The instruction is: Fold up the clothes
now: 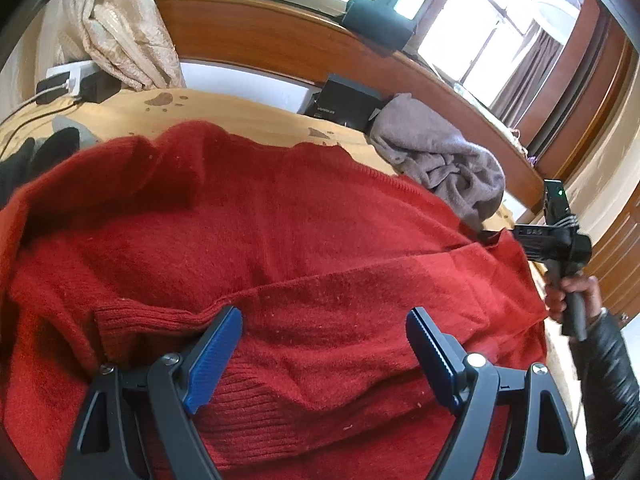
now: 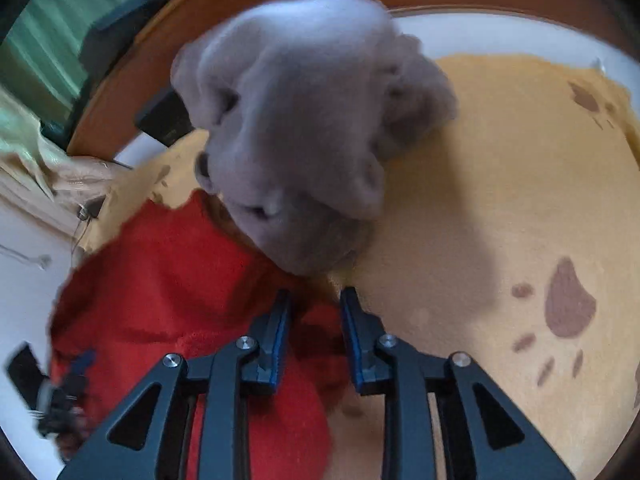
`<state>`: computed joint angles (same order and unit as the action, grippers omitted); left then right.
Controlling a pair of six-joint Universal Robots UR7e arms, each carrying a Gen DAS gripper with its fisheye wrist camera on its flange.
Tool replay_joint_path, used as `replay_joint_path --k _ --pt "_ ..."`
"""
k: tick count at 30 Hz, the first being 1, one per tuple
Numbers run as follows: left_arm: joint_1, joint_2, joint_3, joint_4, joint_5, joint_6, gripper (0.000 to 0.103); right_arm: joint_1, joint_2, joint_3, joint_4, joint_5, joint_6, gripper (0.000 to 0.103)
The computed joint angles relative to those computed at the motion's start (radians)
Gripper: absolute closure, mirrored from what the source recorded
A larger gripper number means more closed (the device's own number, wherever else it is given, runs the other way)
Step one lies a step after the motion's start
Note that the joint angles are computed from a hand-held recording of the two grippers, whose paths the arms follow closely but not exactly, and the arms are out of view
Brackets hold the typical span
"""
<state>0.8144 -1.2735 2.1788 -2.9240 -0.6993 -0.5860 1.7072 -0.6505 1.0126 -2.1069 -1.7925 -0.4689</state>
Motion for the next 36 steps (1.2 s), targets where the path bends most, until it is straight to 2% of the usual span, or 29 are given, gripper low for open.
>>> replay_joint_path --k 4,8,9,10,11,13,15,17,19,21,23,25,27,30,32,34,36 --pt "-0.002 0.002 -0.004 0.013 0.005 -0.005 0.017 0.017 -0.024 0.067 -0.065 -0.031 -0.074 0.053" --pt "-0.002 0.0 -0.002 0.012 0.004 -0.005 0.017 0.049 -0.037 0.152 -0.195 -0.145 -0.217 0.052" --pt "-0.001 0.0 -0.001 0.01 0.004 -0.004 0.017 0.056 -0.04 0.174 -0.235 -0.172 -0.246 0.057" --pt "-0.001 -0.001 0.0 0.008 0.004 -0.004 0.017 0.062 -0.043 0.191 -0.263 -0.189 -0.265 0.078" --pt "-0.002 -0.001 0.001 0.004 0.003 -0.004 0.017 0.065 -0.047 0.198 -0.268 -0.184 -0.259 0.094" --pt "-0.002 -0.002 0.008 -0.025 0.003 0.002 0.017 0.079 -0.047 0.218 -0.353 -0.201 -0.265 0.094" --pt "-0.003 -0.003 0.015 -0.057 0.003 0.009 0.017 0.094 -0.054 0.255 -0.497 -0.198 -0.31 0.095" --pt "-0.003 -0.004 0.021 -0.083 0.006 0.018 0.017 0.101 -0.055 0.256 -0.553 -0.184 -0.311 0.095" --pt "-0.001 -0.002 0.022 -0.091 0.01 0.023 0.017 0.108 -0.043 0.258 -0.609 -0.2 -0.359 0.095" --pt "-0.001 0.004 0.015 -0.072 0.021 0.024 0.017 0.106 -0.008 0.218 -0.561 -0.252 -0.366 0.094" --pt "0.0 0.007 0.006 -0.039 0.027 0.021 0.017 0.095 0.022 0.154 -0.434 -0.281 -0.306 0.091" --pt "0.0 0.011 -0.003 -0.006 0.033 0.017 0.017 0.088 0.002 0.151 -0.416 -0.249 -0.257 0.075" --pt "0.002 0.007 0.0 -0.014 0.024 0.02 0.017 0.083 -0.022 0.155 -0.416 -0.219 -0.218 0.064" --pt "0.004 0.003 0.005 -0.031 0.013 0.022 0.017 0.095 -0.101 0.234 -0.563 -0.19 -0.236 0.063" --pt "0.003 0.004 0.005 -0.03 0.013 0.021 0.017 0.101 -0.175 0.325 -0.654 -0.133 -0.256 0.063" --pt "0.002 0.005 0.004 -0.028 0.015 0.019 0.017 0.099 -0.269 0.417 -0.596 -0.031 -0.261 0.062" --pt "0.001 0.006 0.003 -0.026 0.016 0.018 0.017 0.098 -0.336 0.478 -0.449 0.026 -0.291 0.059"
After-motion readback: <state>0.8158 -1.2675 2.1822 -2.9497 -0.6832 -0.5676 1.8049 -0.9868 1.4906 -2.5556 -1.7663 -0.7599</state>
